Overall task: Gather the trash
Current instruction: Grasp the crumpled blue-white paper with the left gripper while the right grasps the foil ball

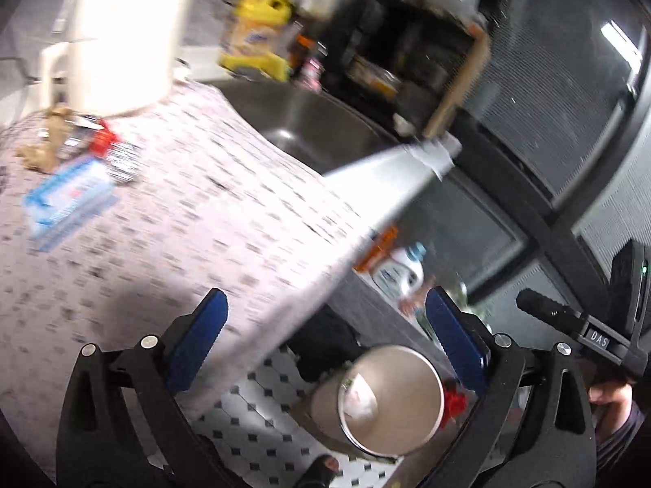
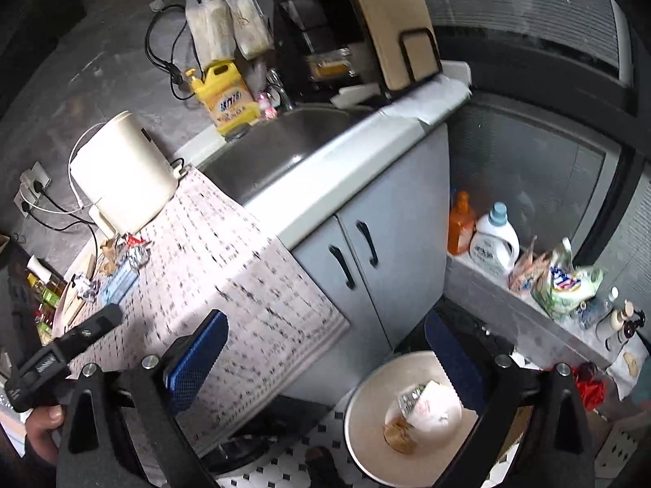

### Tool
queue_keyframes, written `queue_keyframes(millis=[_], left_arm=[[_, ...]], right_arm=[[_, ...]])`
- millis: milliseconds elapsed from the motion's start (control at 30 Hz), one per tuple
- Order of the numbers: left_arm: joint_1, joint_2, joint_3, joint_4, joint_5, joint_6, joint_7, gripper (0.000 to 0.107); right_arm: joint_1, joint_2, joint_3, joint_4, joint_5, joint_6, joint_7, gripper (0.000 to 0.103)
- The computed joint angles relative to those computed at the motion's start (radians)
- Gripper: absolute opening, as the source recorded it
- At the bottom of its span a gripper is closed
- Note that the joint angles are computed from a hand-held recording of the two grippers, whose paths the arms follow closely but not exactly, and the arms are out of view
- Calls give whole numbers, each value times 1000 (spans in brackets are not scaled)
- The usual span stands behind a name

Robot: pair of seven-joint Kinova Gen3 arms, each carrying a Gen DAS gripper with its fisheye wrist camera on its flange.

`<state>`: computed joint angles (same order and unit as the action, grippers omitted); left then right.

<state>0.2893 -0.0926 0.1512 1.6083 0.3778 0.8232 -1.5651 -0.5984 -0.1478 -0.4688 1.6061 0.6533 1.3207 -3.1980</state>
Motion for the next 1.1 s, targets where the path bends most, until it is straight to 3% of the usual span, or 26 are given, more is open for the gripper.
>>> queue_keyframes(millis=[267, 367, 467, 567, 833, 1100], left_arm=[[-105, -75, -108, 53, 12, -59, -55, 97], [-146, -81, -131, 49, -15, -62, -48, 97], [-168, -73, -190, 32, 32, -27, -115, 97], [-215, -82, -196, 33, 11, -30, -134, 97], [-322, -22, -277, -13, 92, 6, -274, 97], [-439, 102, -255, -90, 92, 16, -319, 97]], right_arm=[[-99, 175, 35, -173, 114, 43, 21, 95], [-132, 244, 73, -263, 103, 47, 101, 95], [-158, 290, 110, -323, 100, 13, 152, 95], [-170, 337, 145, -383, 75, -45, 207, 95], [-272, 522, 245, -633, 69, -10, 296, 95], [-304, 671, 334, -846, -14, 1, 389, 95]])
